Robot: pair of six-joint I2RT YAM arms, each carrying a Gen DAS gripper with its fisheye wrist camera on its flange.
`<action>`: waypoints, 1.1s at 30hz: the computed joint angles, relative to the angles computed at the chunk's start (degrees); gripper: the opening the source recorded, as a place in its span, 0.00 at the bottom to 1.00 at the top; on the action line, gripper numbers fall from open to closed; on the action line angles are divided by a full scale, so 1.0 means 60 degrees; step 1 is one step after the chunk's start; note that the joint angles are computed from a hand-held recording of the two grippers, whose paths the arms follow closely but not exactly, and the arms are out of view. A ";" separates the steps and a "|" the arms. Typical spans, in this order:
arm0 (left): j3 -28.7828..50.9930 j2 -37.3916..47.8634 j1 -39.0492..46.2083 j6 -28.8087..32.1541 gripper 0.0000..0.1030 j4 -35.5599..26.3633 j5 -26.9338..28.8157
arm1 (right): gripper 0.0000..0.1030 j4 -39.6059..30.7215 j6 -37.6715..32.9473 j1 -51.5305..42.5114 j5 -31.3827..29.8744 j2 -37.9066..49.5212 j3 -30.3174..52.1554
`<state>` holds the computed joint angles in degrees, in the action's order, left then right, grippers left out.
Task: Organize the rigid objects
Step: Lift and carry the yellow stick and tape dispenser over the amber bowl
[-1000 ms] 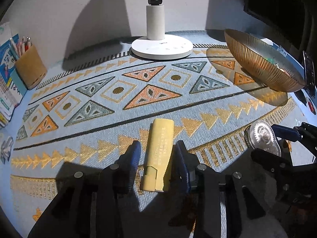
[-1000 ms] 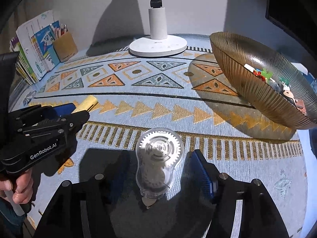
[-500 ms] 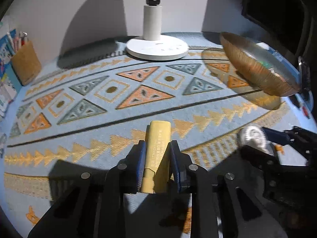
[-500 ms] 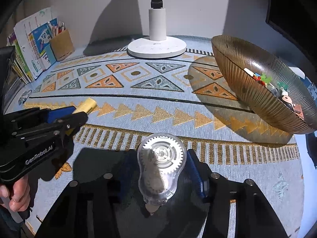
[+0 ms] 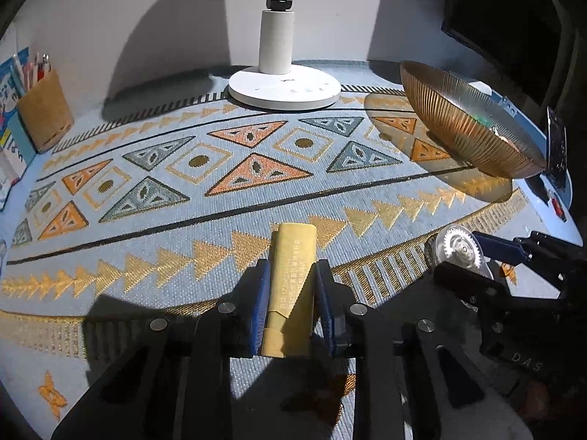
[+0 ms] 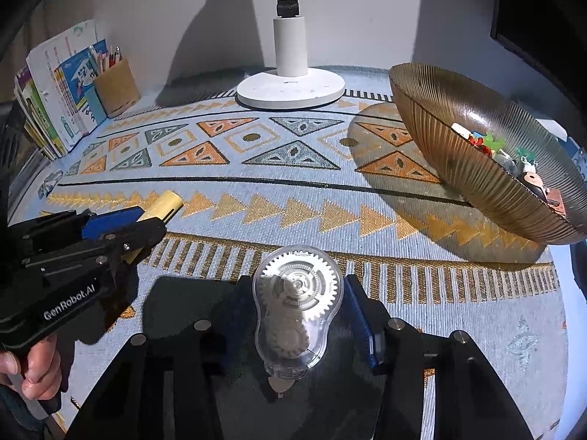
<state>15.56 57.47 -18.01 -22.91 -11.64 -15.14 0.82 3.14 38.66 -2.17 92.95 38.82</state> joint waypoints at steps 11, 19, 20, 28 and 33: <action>0.0250 0.0287 -0.0933 -0.0315 0.20 -0.0362 -0.1115 | 0.47 0.0070 -0.0236 0.0313 0.0005 -0.0330 -0.0229; 0.1557 -0.0747 -0.1849 -0.0294 0.20 -0.1838 -0.2013 | 0.47 0.0091 -0.0811 0.0456 -0.0730 -0.1725 -0.0919; 0.1828 -0.0800 -0.1948 -0.0240 0.20 -0.1977 -0.2049 | 0.47 0.0025 -0.0834 0.0344 -0.0812 -0.2010 -0.0988; 0.4802 0.0138 -0.2866 0.0708 0.20 -0.1999 -0.2373 | 0.47 -0.1347 -0.1644 -0.2864 -0.1714 -0.5013 -0.0370; 0.6654 0.1428 -0.3171 0.1464 0.20 -0.1336 -0.2317 | 0.47 -0.1416 -0.1375 -0.5397 -0.2600 -0.4983 0.0918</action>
